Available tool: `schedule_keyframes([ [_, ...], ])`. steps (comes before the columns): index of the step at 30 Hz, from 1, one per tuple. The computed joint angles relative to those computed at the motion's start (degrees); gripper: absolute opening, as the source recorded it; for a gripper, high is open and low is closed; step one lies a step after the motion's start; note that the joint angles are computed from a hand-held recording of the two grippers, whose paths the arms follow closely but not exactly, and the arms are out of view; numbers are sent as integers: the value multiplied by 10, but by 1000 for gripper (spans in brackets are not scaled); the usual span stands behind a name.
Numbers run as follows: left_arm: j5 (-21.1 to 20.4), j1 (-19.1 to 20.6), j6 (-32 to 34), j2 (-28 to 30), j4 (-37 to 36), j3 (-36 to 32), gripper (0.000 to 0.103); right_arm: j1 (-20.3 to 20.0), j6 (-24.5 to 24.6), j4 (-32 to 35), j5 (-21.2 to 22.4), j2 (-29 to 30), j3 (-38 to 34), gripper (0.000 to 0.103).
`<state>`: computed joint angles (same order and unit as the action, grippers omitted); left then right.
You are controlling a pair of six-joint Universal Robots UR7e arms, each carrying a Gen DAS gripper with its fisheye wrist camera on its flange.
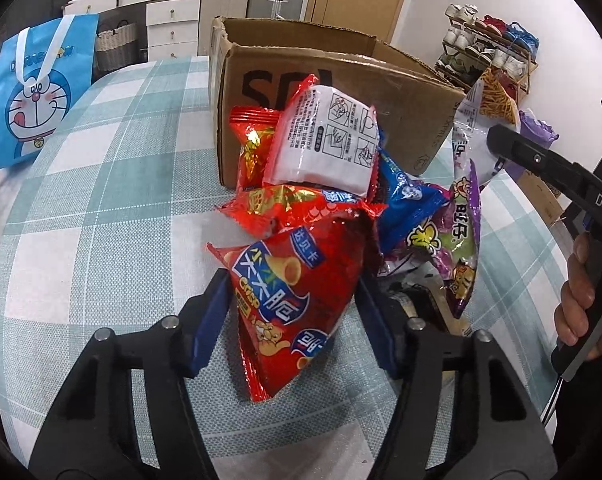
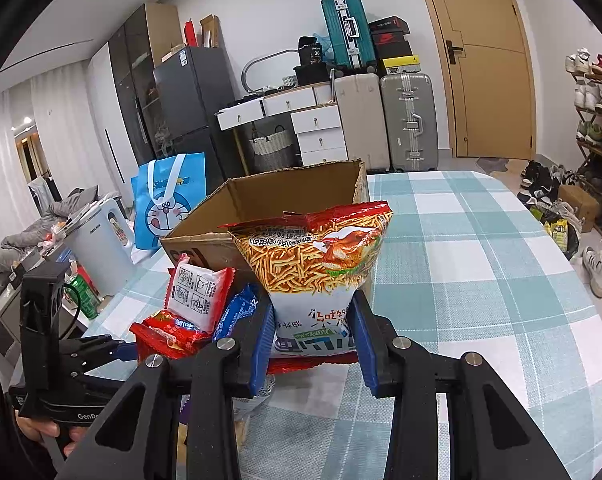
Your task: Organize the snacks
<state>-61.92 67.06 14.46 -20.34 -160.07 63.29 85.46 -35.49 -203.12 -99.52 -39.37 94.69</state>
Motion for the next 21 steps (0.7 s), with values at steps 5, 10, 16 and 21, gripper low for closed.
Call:
schedule_keyframes([
  [5, -7, -1, 4, -8, -14, 15, 53, 0, 0, -3, 1, 0, 0, 37],
  [10, -16, -4, 12, -17, -35, 34, 51, 0, 0, -7, 4, 0, 2, 37],
  [16, -27, -7, 15, -28, -51, 53, 51, 0, 1, -12, 9, -2, 4, 37],
  [21, -36, -8, 28, -37, -66, 65, 51, 0, -1, -18, 16, -3, 7, 37],
])
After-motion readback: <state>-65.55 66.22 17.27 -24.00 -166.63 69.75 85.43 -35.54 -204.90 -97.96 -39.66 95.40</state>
